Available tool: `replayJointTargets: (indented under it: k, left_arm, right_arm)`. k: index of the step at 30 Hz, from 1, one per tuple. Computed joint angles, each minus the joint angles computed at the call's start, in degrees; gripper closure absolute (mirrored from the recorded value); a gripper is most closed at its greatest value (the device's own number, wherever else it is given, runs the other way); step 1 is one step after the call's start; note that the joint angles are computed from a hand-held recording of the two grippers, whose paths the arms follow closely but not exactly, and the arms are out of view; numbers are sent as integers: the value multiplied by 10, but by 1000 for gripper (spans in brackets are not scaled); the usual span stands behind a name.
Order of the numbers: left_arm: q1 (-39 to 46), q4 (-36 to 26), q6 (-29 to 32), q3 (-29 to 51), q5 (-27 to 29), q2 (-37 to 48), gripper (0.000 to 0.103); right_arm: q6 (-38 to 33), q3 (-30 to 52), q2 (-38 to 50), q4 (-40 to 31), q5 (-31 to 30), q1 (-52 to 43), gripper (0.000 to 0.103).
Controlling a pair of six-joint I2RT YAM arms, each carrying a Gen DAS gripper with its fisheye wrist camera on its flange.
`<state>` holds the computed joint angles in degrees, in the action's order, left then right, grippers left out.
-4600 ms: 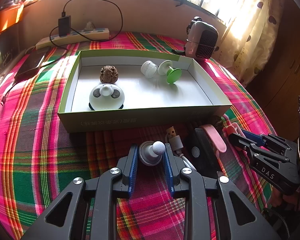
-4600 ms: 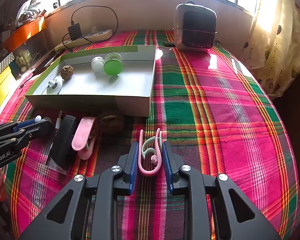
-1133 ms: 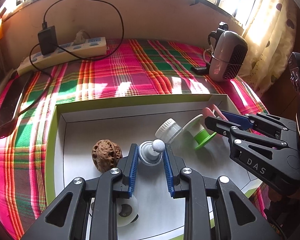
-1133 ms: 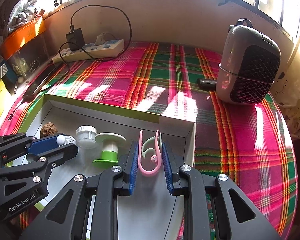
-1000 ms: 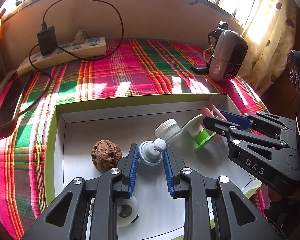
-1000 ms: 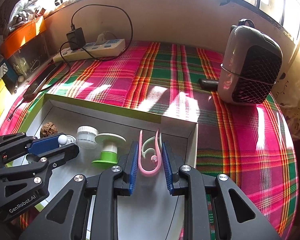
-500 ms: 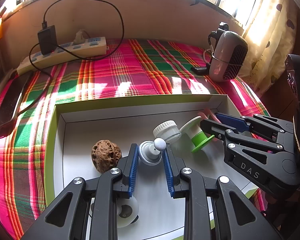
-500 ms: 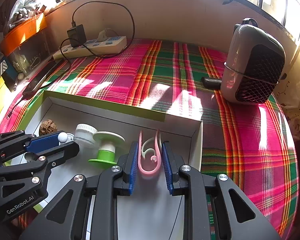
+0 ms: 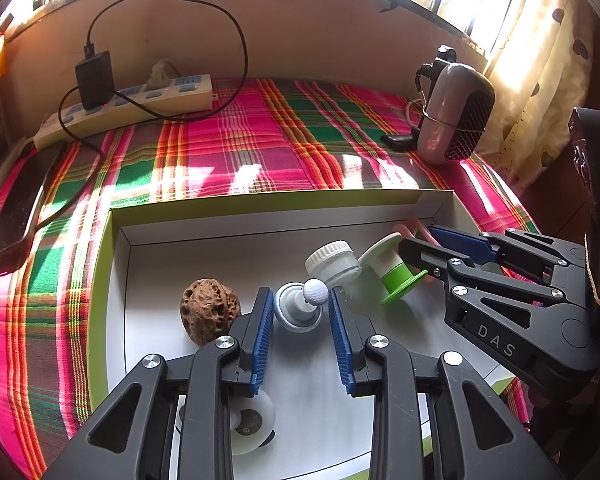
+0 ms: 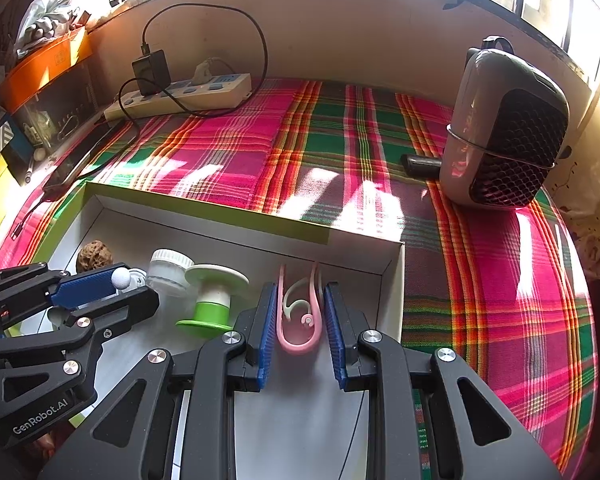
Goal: Organize objects
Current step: 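Carry the hair clip into the tray with the right gripper while the left gripper carries the knob toy there, then open the right gripper to release the clip while the left gripper releases the knob toy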
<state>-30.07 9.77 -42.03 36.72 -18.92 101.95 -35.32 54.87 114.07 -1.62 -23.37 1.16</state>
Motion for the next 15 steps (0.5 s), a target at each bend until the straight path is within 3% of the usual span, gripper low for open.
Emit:
replayJointTargets:
  k: [15]
  left_arm:
    - [-14,-9,-8,-5,-19,-17,73]
  right_arm:
    - [13,-25,-23,18,-12,-10,69]
